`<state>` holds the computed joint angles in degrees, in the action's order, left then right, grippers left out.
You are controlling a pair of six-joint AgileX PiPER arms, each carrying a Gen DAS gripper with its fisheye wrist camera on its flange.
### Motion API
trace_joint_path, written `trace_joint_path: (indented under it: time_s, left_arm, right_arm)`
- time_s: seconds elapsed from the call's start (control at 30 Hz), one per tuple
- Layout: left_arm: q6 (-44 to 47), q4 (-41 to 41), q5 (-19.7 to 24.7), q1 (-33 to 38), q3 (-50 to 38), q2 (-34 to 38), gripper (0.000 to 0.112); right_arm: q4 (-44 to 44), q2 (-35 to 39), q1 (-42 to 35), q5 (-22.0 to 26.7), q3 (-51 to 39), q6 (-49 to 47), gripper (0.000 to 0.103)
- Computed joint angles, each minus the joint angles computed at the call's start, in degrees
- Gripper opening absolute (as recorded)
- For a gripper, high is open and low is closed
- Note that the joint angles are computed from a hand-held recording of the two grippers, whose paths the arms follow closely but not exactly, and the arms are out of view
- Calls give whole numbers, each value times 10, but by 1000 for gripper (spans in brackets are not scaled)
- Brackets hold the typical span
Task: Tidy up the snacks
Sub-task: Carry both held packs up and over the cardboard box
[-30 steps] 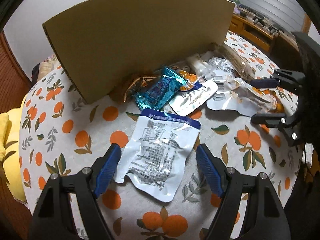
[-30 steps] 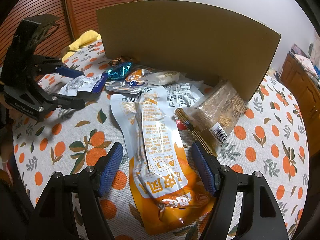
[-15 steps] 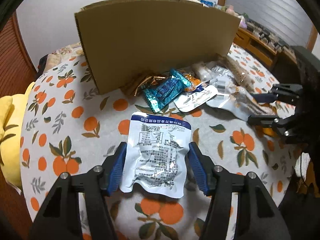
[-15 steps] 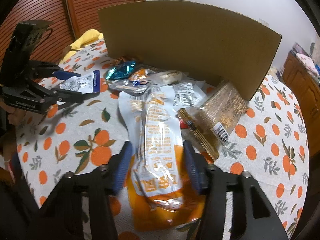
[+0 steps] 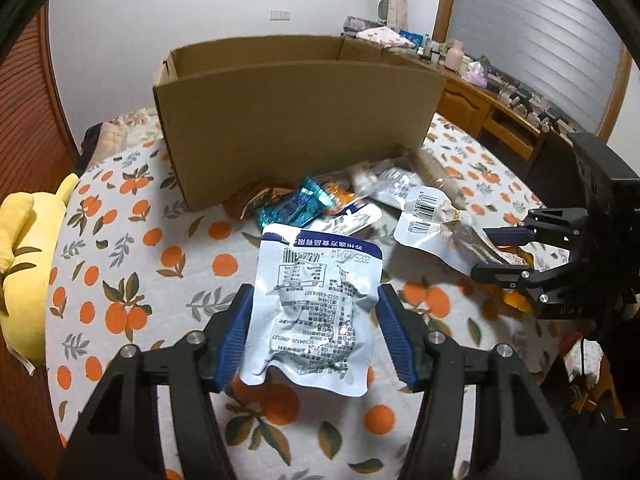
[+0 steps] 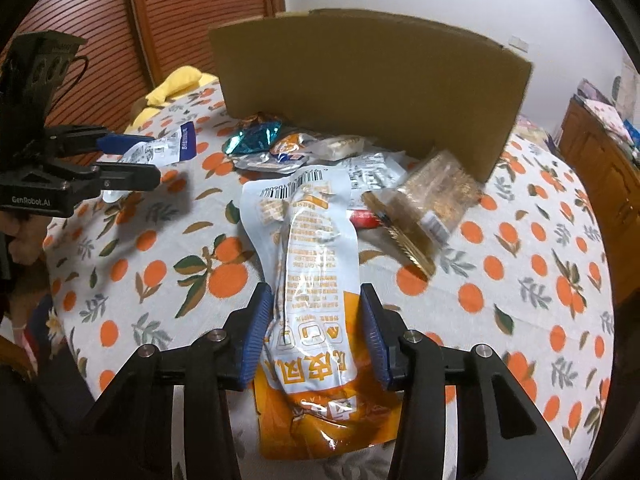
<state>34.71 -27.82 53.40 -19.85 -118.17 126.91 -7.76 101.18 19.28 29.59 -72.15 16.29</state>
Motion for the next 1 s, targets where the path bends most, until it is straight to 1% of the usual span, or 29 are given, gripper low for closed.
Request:
trace_joint_path:
  time_s: [0.1,0.5,1.0]
  left_arm:
    - [0,0,-6,-5,4,-9,60]
    - [-2,2,-22,-17,14,-40,60]
    - [-15,12,-31,-24,8,-61,60]
  right_arm:
    - [-8,-18,-2,-8,13,14,44]
    - [-45,-73,1,-12,33,49,45]
    - [-65,-106,9,-6,32,68,45]
